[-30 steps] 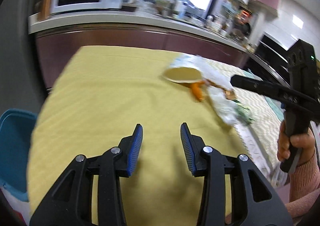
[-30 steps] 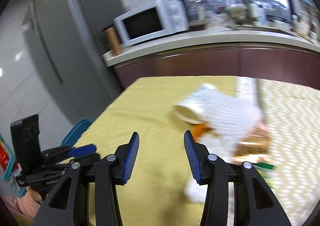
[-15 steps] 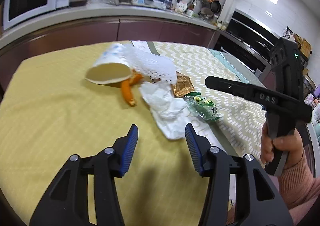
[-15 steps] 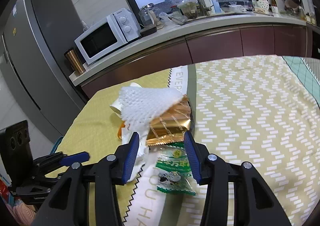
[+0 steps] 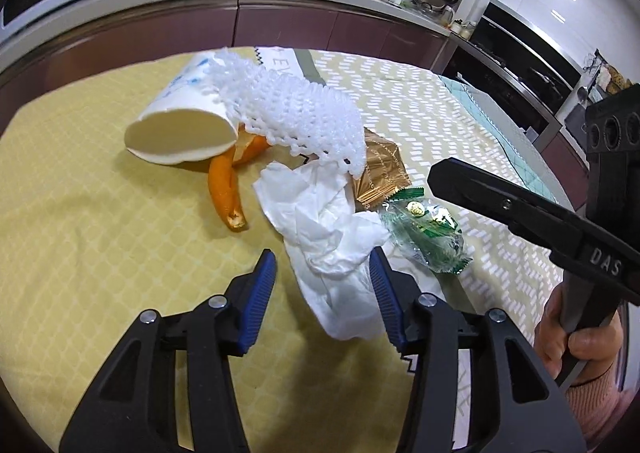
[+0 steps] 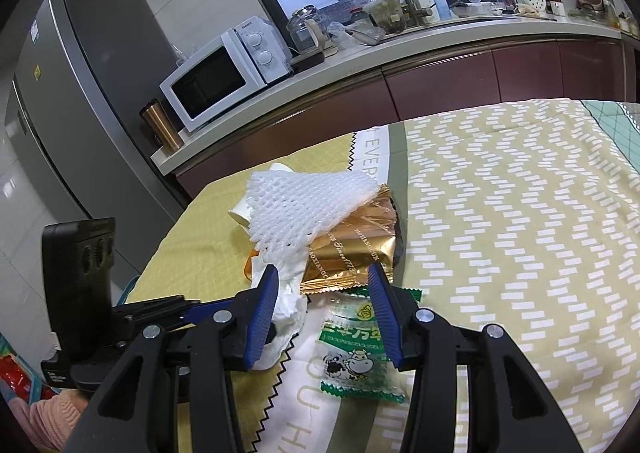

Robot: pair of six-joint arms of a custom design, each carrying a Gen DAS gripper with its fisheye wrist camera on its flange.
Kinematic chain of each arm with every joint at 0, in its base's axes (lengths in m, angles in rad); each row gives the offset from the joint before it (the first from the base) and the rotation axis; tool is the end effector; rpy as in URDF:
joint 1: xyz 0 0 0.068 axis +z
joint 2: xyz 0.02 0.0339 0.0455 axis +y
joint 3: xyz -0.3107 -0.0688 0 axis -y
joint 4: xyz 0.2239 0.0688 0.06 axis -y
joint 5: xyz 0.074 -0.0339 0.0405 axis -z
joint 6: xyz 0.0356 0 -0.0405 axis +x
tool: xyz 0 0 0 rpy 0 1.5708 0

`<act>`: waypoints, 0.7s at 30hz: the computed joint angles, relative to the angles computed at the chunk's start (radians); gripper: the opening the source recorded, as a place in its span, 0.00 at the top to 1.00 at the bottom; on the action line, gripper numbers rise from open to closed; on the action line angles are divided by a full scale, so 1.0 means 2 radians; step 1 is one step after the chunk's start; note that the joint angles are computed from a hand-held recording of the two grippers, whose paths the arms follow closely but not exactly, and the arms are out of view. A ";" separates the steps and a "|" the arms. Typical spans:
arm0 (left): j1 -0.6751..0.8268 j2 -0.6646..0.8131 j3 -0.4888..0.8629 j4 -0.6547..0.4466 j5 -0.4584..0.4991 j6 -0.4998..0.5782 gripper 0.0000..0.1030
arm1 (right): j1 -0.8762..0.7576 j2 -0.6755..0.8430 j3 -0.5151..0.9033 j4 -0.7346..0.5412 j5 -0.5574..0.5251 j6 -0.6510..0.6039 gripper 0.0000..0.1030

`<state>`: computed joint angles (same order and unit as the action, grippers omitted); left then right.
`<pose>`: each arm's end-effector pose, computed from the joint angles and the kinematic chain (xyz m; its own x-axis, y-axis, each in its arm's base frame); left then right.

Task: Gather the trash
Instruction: 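Grasp a white tissue with the left tool while the right tool grasps the white foam net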

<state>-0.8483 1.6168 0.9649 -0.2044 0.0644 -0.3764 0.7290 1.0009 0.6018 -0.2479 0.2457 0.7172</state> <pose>0.2102 -0.2419 0.2530 -0.7500 0.2961 -0.5915 0.5385 0.7926 -0.2861 0.1315 0.1058 0.2780 -0.6684 0.2579 -0.6977 -0.0824 0.9066 0.4139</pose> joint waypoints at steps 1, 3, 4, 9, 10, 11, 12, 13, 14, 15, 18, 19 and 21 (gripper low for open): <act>0.005 0.003 0.001 0.002 0.006 0.002 0.61 | -0.002 0.002 0.000 0.003 -0.004 -0.002 0.57; 0.009 0.009 0.004 0.004 0.016 0.000 0.71 | -0.007 0.005 0.001 0.009 -0.010 -0.006 0.57; 0.012 0.009 0.002 0.008 0.024 0.000 0.74 | -0.008 0.009 0.002 0.012 -0.012 -0.009 0.57; 0.013 0.004 -0.013 0.025 0.027 -0.009 0.84 | -0.020 0.031 0.010 0.029 -0.028 -0.023 0.57; 0.014 0.000 -0.017 0.029 0.028 -0.008 0.85 | -0.023 0.038 0.012 0.035 -0.033 -0.025 0.57; 0.014 -0.003 -0.020 0.032 0.027 -0.008 0.86 | -0.026 0.043 0.013 0.040 -0.038 -0.027 0.57; 0.013 -0.010 -0.024 0.033 0.024 -0.007 0.86 | -0.031 0.052 0.015 0.045 -0.045 -0.030 0.57; 0.013 -0.016 -0.028 0.034 0.021 -0.004 0.86 | -0.033 0.059 0.018 0.047 -0.049 -0.032 0.57; 0.013 -0.022 -0.032 0.033 0.019 -0.004 0.86 | -0.038 0.071 0.024 0.049 -0.055 -0.036 0.57; 0.013 -0.029 -0.036 0.033 0.017 -0.004 0.86 | -0.041 0.080 0.027 0.050 -0.058 -0.037 0.56; 0.014 -0.055 -0.051 0.030 0.010 -0.003 0.86 | -0.048 0.099 0.034 0.059 -0.063 -0.041 0.52; 0.016 -0.062 -0.055 0.029 0.010 -0.003 0.86 | -0.050 0.104 0.036 0.062 -0.065 -0.042 0.52; 0.016 -0.076 -0.063 0.026 0.003 -0.006 0.86 | -0.055 0.114 0.038 0.067 -0.070 -0.041 0.52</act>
